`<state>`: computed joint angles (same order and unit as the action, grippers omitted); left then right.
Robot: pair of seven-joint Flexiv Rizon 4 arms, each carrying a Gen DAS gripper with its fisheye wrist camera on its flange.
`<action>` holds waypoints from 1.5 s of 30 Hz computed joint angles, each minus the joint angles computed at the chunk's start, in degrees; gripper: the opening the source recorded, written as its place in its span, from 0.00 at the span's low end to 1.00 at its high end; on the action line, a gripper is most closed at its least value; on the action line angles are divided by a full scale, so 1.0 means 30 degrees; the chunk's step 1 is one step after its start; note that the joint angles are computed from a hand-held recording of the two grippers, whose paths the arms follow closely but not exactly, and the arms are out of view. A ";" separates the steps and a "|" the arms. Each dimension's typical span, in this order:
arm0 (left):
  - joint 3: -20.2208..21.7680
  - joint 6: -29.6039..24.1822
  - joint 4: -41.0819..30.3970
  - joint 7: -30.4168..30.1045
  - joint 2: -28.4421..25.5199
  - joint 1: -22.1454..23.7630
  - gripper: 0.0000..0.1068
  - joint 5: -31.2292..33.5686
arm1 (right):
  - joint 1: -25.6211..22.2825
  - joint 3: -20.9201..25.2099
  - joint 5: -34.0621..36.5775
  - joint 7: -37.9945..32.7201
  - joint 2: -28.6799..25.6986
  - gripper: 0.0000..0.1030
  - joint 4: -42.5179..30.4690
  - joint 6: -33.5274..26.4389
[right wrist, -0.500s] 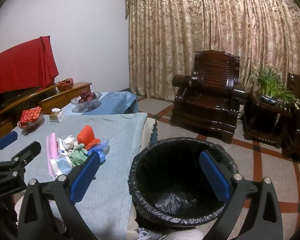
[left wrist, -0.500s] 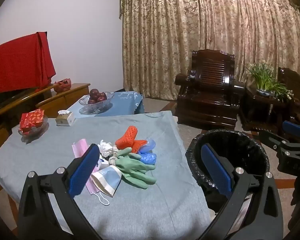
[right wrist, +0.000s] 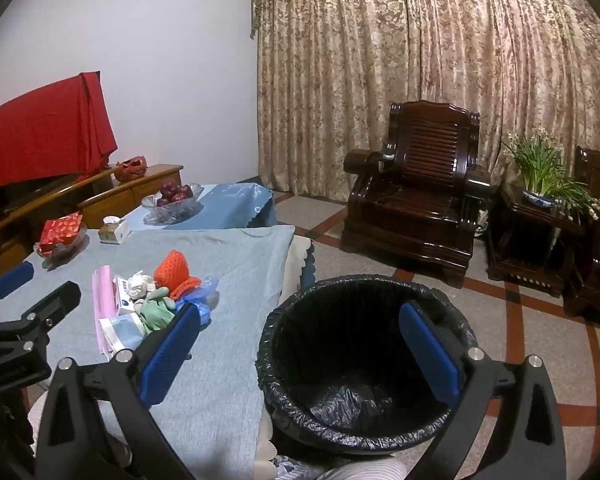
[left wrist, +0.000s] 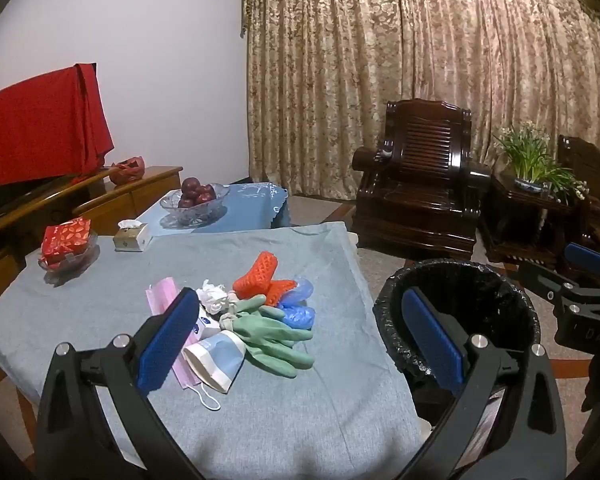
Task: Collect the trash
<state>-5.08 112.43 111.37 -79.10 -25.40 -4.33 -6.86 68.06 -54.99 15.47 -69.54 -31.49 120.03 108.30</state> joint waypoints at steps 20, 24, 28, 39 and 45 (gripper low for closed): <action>-0.0070 -0.0081 -0.0183 -0.0006 -0.0134 0.0096 0.92 0.0087 | -0.0020 0.0005 -0.0015 -0.0032 0.0020 0.94 -0.0027 -0.0007; -0.0017 -0.0020 -0.0197 0.0006 -0.0168 0.0041 0.92 0.0053 | -0.0043 0.0026 -0.0004 -0.0039 0.0004 0.94 -0.0043 0.0010; -0.0013 -0.0033 -0.0154 0.0005 -0.0132 0.0030 0.92 0.0040 | -0.0046 0.0033 -0.0003 -0.0034 0.0001 0.94 -0.0042 -0.0007; -0.0045 -0.0043 -0.0200 0.0025 -0.0174 0.0072 0.92 0.0060 | -0.0033 0.0020 -0.0035 -0.0025 0.0033 0.94 -0.0005 -0.0031; -0.0026 -0.0072 -0.0191 0.0030 -0.0162 0.0050 0.92 0.0033 | -0.0010 -0.0038 -0.0103 -0.0012 0.0194 0.94 0.0059 -0.0084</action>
<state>-5.16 112.21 110.80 -79.01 -25.89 -4.18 -6.76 68.03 -55.10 15.16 -69.58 -30.91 120.20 108.05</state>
